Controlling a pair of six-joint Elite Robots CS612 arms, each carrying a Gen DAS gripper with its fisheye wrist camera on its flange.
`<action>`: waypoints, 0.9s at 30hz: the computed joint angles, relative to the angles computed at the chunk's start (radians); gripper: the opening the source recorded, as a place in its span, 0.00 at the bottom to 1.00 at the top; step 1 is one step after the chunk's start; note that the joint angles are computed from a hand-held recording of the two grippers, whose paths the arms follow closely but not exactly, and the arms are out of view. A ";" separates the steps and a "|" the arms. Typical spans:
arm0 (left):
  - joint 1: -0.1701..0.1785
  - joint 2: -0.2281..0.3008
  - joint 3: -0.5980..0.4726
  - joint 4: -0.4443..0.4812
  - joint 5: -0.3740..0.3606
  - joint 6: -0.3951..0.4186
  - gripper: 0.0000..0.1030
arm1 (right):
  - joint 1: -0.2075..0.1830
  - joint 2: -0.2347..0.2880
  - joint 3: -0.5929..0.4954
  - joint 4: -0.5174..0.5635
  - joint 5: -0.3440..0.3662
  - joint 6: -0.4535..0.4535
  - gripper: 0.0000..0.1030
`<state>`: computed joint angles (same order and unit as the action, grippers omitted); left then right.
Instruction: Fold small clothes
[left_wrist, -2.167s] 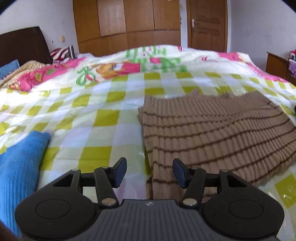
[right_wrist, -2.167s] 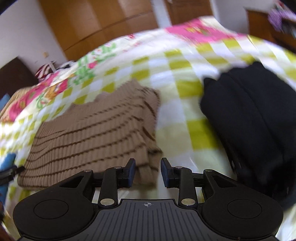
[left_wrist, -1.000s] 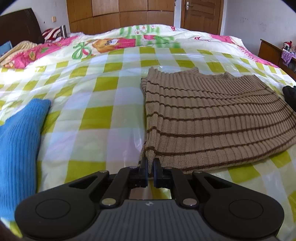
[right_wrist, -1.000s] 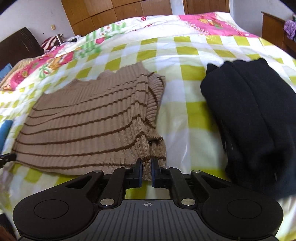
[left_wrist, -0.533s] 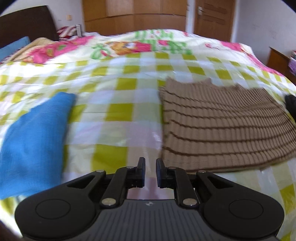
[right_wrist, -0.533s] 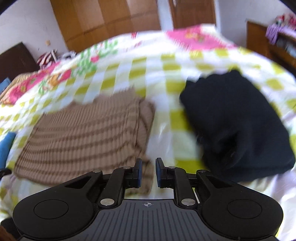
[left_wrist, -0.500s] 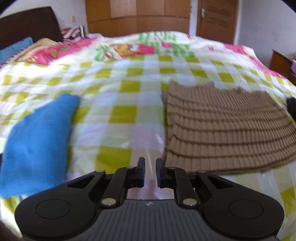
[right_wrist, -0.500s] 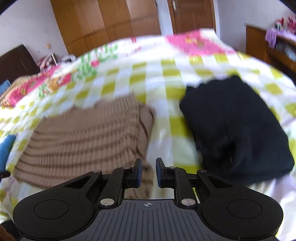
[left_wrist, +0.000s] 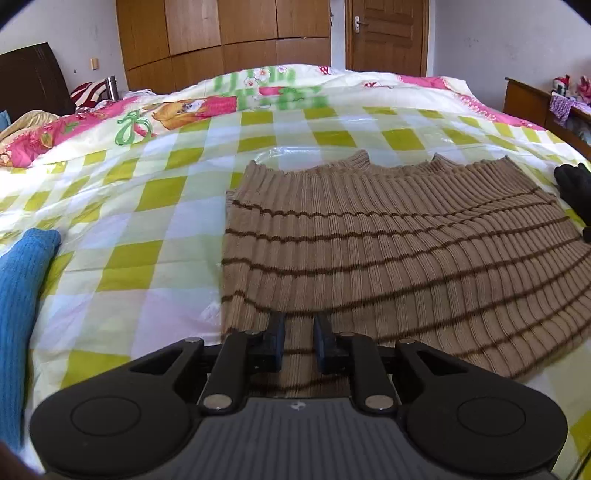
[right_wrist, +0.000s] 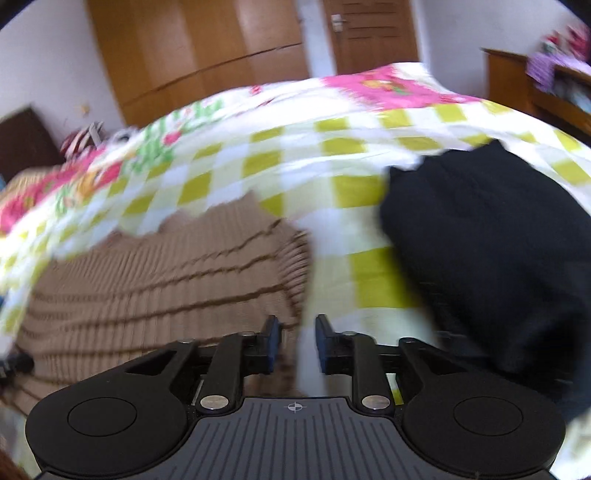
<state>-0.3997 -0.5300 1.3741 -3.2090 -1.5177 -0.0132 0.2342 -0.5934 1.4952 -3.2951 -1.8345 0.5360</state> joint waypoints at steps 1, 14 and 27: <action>-0.001 -0.007 0.009 -0.003 0.007 -0.015 0.32 | -0.005 -0.010 0.018 -0.013 0.010 0.031 0.23; -0.034 0.018 -0.039 -0.092 -0.096 -0.009 0.33 | -0.066 0.026 -0.016 -0.057 0.287 0.157 0.51; -0.064 0.059 -0.083 -0.068 -0.124 0.053 0.33 | -0.096 0.067 -0.038 -0.118 0.442 0.156 0.56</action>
